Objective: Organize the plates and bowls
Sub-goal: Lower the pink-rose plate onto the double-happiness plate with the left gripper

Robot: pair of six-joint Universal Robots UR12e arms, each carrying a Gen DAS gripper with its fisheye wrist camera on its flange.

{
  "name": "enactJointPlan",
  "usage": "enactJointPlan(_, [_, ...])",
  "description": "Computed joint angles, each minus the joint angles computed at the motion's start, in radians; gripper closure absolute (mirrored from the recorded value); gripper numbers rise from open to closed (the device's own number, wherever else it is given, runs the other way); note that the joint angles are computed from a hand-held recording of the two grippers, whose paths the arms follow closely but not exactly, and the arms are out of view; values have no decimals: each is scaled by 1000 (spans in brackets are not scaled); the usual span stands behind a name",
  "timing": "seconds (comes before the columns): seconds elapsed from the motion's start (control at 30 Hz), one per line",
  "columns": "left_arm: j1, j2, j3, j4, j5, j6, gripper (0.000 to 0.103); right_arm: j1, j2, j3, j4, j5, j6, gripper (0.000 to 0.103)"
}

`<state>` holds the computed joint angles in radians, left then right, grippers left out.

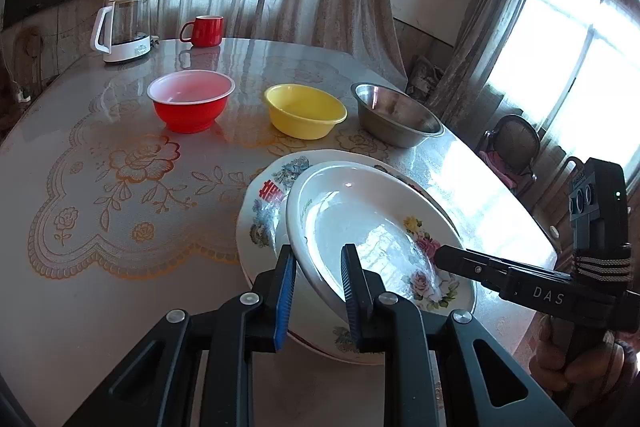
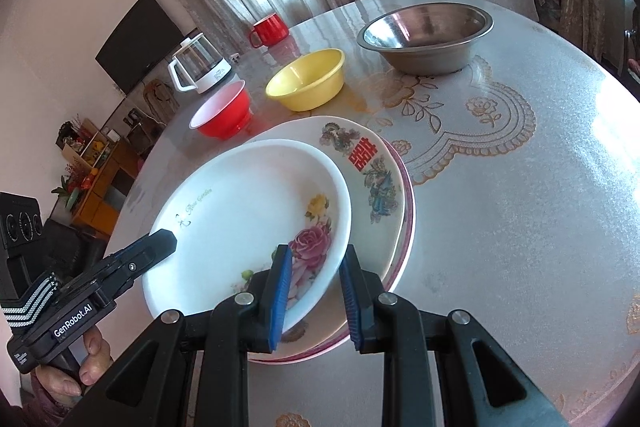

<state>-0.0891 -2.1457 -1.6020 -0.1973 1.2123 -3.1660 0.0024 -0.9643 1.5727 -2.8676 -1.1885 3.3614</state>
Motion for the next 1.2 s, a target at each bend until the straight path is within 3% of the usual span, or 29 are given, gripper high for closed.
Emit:
enactJointPlan(0.23, [4,-3,2,-10,-4,-14,80,25,0,-15,23,-99,-49,79])
enactJointPlan(0.37, [1,-13,20,-41,9,-20,80,23,2,-16,20,-94,-32,79])
enactJointPlan(0.57, [9,-14,20,-29,-22,-28,80,24,6,-20,19,-97,-30,79])
enactJointPlan(0.9, [4,-20,31,-40,4,-31,77,22,11,-25,8,-95,-8,80])
enactJointPlan(1.0, [11,-17,24,-11,-54,-26,77,28,12,-28,11,-120,-23,80])
enactJointPlan(1.1, [-9,-8,15,40,5,31,77,30,10,-29,7,-136,-25,79])
enactJointPlan(1.2, [-6,-5,12,28,-8,29,77,29,9,-28,8,-135,-29,79])
